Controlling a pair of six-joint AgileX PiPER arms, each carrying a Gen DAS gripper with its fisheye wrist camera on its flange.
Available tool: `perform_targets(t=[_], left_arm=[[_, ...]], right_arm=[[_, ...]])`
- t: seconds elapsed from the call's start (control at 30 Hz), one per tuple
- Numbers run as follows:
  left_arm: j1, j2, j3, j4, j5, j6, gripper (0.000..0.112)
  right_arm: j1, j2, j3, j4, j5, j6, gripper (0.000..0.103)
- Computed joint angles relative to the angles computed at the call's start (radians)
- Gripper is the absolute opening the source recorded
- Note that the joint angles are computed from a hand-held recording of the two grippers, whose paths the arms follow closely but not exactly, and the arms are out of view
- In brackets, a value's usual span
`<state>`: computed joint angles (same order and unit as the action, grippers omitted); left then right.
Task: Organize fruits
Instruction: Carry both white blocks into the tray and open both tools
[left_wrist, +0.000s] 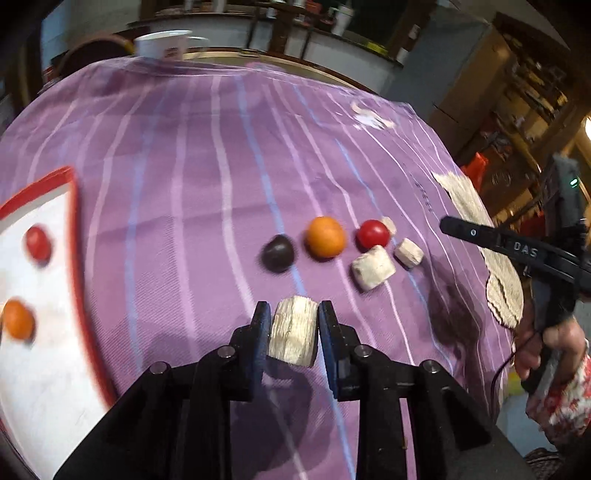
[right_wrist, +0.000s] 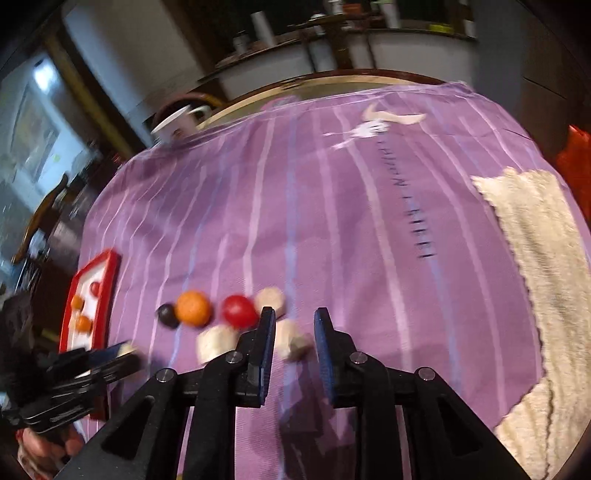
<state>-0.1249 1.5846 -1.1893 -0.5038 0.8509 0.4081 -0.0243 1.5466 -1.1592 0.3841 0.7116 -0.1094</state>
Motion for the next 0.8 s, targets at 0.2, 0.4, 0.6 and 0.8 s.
perform_targets(t=[0.2, 0.4, 0.6, 0.8], left_arm=[[0.118, -0.059, 0.041, -0.041, 0.042, 0.025, 0.026], [0.189, -0.095, 0.082, -0.041, 0.042, 0.027, 0.026], [0.283, -0.131, 0.114, -0.081, 0.063, 0.061, 0.026], [0.499, -0.126, 0.074, -0.098, 0.124, 0.118, 0.026]], right_arm=[[0.065, 0.055, -0.037, -0.044, 0.062, -0.071, 0.027], [0.188, 0.112, -0.036, -0.3, -0.019, 0.155, 0.042], [0.123, 0.115, -0.032, -0.163, -0.004, 0.092, 0.028], [0.16, 0.08, -0.079, -0.096, 0.035, 0.106, 0.028]])
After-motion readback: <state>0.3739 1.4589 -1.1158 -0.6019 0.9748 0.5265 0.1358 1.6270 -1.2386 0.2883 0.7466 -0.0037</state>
